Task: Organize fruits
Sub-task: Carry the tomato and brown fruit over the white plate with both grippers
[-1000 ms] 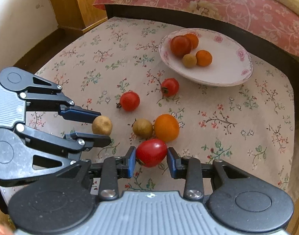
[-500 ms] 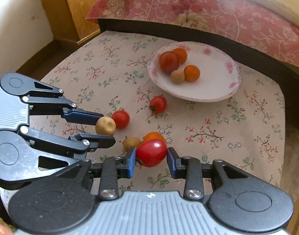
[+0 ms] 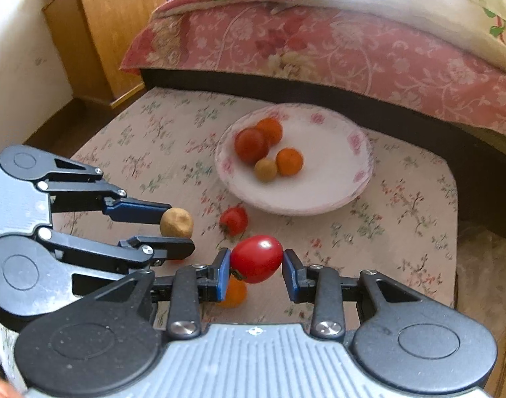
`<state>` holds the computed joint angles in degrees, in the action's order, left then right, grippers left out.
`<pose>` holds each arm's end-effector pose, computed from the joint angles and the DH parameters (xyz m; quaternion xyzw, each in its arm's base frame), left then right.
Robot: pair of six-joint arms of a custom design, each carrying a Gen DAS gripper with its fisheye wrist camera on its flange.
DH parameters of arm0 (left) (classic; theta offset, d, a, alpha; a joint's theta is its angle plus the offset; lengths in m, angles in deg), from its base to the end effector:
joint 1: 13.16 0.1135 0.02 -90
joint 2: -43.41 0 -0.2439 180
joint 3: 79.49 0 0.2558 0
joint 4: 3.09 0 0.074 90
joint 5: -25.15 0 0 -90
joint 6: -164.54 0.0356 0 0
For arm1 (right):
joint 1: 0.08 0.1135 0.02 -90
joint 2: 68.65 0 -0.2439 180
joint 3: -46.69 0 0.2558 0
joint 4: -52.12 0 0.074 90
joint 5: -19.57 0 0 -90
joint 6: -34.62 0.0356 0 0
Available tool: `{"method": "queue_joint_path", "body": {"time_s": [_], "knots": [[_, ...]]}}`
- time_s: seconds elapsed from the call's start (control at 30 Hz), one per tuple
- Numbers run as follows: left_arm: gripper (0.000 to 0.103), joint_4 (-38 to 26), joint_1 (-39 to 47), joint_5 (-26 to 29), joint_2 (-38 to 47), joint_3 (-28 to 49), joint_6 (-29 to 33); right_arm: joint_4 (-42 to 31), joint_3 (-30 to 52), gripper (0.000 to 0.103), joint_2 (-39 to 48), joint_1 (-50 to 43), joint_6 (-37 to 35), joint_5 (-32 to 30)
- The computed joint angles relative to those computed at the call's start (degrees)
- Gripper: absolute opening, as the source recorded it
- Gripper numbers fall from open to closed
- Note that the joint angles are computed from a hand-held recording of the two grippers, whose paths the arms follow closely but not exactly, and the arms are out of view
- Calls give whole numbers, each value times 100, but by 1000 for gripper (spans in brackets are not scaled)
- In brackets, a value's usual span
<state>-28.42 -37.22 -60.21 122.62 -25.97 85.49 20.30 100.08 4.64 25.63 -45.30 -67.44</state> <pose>0.2488 -0.1142 0.1571 0.2962 0.8942 -0.0760 0.3268 0.2335 0.1104 0.1740 -0.1199 0.9368 0.0773 0.3195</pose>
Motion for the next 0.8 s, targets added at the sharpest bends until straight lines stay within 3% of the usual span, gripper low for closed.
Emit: {"method": "queue_joint_path", "body": {"time_s": [0.8], "knots": [[35,294,184,-68,1886,1548,-81,748,946,37,1500,-893,-267,-448]]}}
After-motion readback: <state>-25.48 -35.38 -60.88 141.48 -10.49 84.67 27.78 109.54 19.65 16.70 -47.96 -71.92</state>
